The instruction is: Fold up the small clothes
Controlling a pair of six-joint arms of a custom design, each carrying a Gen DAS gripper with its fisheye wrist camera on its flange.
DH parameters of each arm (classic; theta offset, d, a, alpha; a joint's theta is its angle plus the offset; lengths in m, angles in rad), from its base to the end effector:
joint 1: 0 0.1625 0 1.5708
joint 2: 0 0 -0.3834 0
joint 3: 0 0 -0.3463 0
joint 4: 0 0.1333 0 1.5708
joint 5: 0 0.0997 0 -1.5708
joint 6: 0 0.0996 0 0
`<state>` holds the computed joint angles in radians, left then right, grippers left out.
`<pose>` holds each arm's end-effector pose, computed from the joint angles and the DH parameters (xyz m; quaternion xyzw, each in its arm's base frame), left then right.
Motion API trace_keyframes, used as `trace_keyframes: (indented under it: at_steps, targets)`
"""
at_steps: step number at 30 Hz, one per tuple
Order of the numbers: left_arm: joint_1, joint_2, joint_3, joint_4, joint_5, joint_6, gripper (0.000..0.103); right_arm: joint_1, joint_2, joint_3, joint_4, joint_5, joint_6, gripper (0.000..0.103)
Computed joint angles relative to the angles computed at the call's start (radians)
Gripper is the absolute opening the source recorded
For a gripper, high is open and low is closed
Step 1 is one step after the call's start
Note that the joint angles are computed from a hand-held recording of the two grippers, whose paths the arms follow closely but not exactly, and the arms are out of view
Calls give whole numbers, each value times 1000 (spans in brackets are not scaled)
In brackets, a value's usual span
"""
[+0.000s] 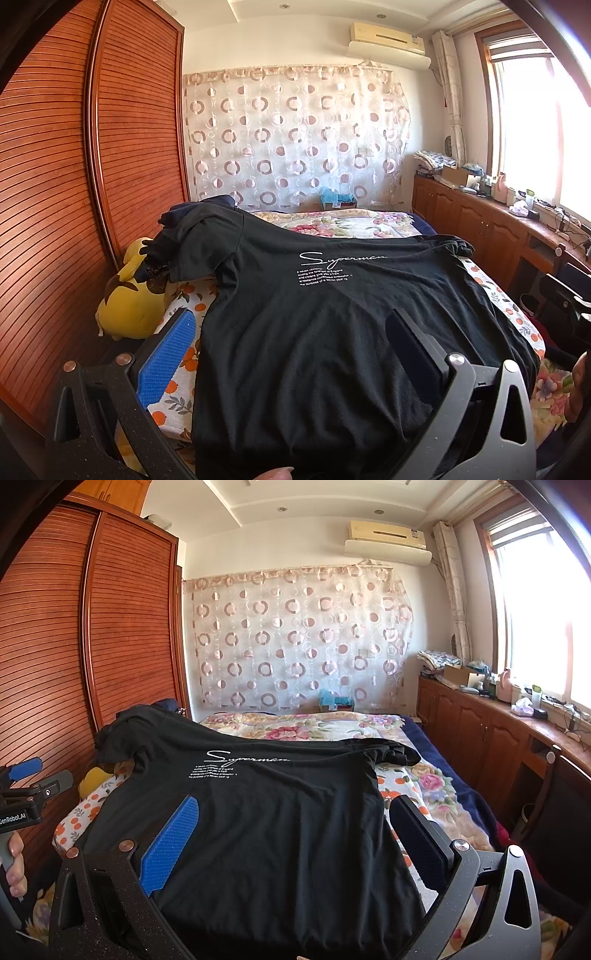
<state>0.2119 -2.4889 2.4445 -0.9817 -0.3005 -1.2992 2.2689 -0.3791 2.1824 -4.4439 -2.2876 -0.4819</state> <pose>-0.0608 -0.2467 0.3338 0.1827 0.7702 -0.5030 0.3470 0.3028 -0.2552 0.0188 0.2997 -0.7689 0.5071 0.2485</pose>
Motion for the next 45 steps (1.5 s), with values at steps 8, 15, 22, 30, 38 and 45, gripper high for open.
trace_keyframes:
  at_steps: [8, 15, 22, 30, 38, 45]
  targets:
    - [-1, 4, -4, 11, 3, -12, 103, -2, 2, -1, -3, 1, -3, 103]
    - [-3, -1, -7, 14, 3, -6, 103, 1, 3, -2, -3, -1, -3, 103]
    - [-6, -2, -11, 25, 0, -15, 103, 3, 2, -2, -2, -3, -2, 103]
    - [-9, -4, -7, 30, 1, -23, 103, 6, 5, -5, -4, -3, -4, 103]
    - [-7, -5, -4, 22, 3, -15, 103, 6, 7, -6, -4, -3, -5, 103]
    - [-8, -5, -4, 22, 3, -16, 103, 7, 7, -7, -5, -4, -6, 103]
